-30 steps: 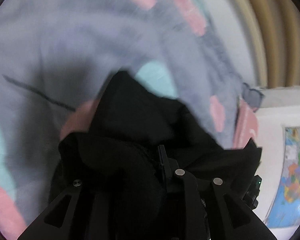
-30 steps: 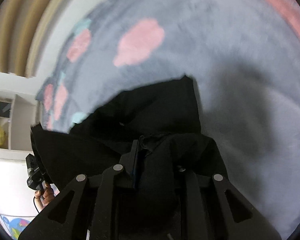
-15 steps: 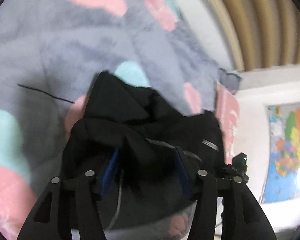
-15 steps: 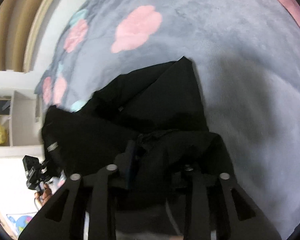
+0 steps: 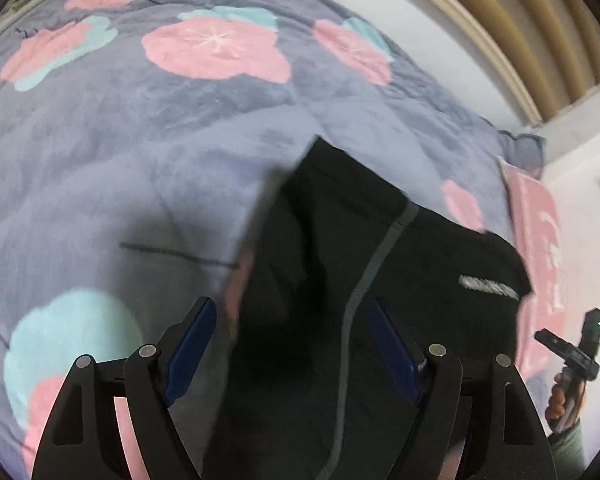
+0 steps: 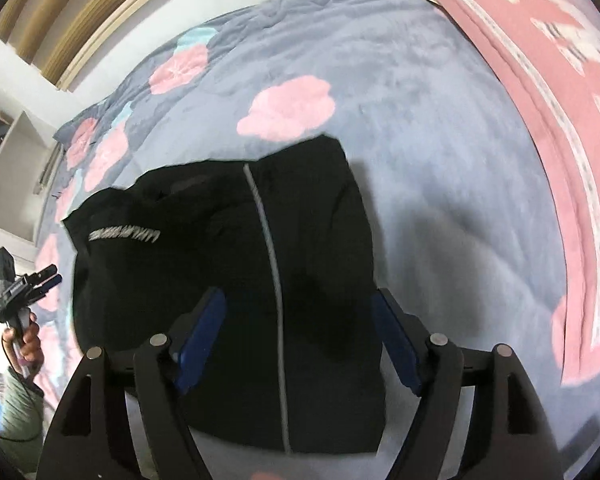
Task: Fold large clothes
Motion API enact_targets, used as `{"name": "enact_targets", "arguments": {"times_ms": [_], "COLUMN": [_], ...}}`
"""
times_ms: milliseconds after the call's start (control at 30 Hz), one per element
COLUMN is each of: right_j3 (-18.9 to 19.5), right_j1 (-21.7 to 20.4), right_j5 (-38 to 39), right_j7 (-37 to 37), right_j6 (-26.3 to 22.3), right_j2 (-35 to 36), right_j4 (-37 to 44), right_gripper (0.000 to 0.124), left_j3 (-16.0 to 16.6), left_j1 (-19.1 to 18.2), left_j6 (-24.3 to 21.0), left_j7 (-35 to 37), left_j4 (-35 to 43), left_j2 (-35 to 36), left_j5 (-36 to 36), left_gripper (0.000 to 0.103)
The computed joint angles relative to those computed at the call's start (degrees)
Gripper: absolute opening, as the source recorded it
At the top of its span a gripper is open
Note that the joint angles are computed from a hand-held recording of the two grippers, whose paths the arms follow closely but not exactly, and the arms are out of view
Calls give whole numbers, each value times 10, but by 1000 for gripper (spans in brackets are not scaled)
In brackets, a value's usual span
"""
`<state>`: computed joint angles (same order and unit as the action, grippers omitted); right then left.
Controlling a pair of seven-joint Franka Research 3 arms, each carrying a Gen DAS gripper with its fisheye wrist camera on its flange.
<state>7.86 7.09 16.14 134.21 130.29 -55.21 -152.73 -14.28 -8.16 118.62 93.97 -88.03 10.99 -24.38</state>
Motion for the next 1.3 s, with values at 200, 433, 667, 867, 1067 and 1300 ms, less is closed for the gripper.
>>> {"name": "enact_targets", "arguments": {"times_ms": [200, 433, 667, 867, 1067, 1300], "right_j3": [-41, -89, 1, 19, -10, -9], "right_j1": [-4, 44, -44, -81, -53, -31], "right_j5": [3, 95, -7, -83, -69, -108], "right_j7": [-73, -189, -75, -44, -29, -7], "right_j6": [86, 180, 139, 105, 103, 55], "right_j2": [91, 197, 93, 111, 234, 332], "right_j4": [-5, 7, 4, 64, 79, 129], "right_gripper": [79, 59, 18, 17, 16, 24], "left_j3": [-13, -46, -43, -25, -10, -39], "left_j1": [6, 33, 51, 50, 2, 9], "left_j6": [-20, -73, -22, 26, -9, -5], "left_j7": [-13, 2, 78, 107, -66, -112], "left_j4": [80, 132, 37, 30, 118, 131], "left_j2": [92, 165, 56, 19, 138, 183], "left_j5": [-10, -75, -130, -253, -93, -53], "left_gripper": [80, 78, 11, 10, 11, 20]}}
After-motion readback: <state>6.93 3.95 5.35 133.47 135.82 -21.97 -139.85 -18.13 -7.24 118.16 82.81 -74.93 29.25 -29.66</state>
